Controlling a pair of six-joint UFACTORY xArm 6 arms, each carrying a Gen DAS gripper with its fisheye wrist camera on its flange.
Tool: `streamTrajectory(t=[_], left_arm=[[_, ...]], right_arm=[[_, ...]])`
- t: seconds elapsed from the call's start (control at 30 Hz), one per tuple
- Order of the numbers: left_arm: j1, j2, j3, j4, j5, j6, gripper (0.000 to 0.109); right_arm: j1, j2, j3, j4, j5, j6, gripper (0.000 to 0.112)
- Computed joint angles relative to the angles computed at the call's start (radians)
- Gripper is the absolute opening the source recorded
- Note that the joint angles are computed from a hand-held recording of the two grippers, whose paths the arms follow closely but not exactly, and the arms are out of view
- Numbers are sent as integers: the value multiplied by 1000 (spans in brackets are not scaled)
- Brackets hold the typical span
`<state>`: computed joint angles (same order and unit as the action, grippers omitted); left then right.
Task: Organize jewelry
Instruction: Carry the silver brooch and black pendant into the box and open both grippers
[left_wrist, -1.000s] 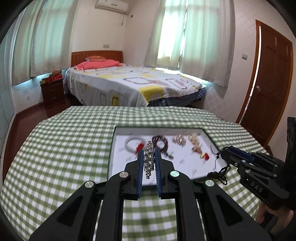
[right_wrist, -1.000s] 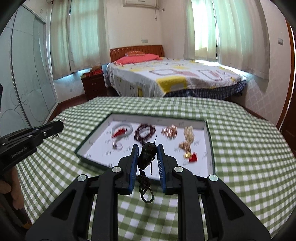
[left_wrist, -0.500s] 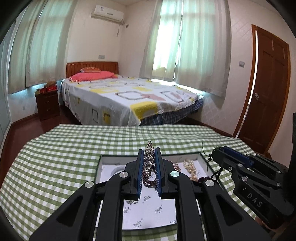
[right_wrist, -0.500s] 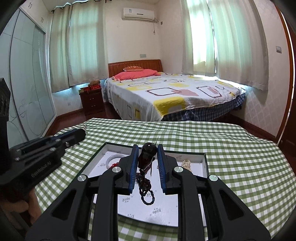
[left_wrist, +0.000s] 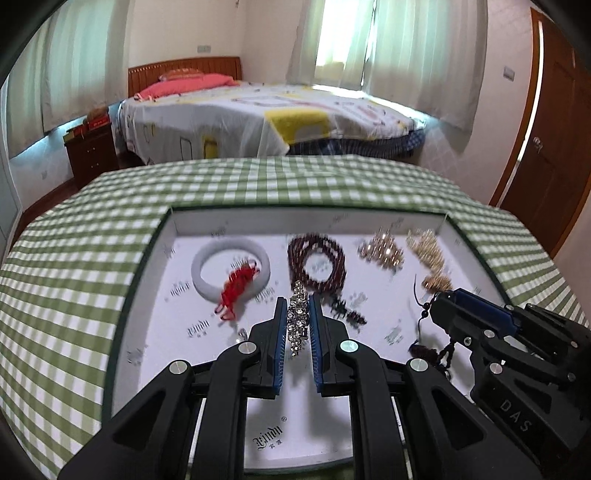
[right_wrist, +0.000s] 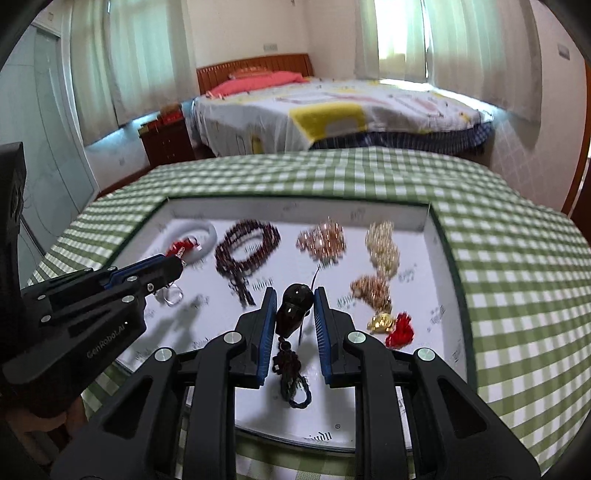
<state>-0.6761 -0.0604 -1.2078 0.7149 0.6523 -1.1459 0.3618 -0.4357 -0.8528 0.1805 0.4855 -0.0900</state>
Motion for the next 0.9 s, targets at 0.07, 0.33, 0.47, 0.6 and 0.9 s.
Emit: streamTrajectory(t=[0.07,0.33,0.47,0.6,0.9], left_arm=[[0,12,-6,-16,1,9,13],[4,39,-21,-82,9,46,13],[8,44,-24,-116,11,66,16],[7,44,-24,-128,18,73,33],[-6,34,-18,-112,37,71,57]], right_arm=[[0,0,7,-1,5,1,21],[-6,16,-2,5,30,7,21],[-10,24,-13,14,54,-1,21],[-9,21,-11,10,49,3,22],[-9,3,1,12,40,3,39]])
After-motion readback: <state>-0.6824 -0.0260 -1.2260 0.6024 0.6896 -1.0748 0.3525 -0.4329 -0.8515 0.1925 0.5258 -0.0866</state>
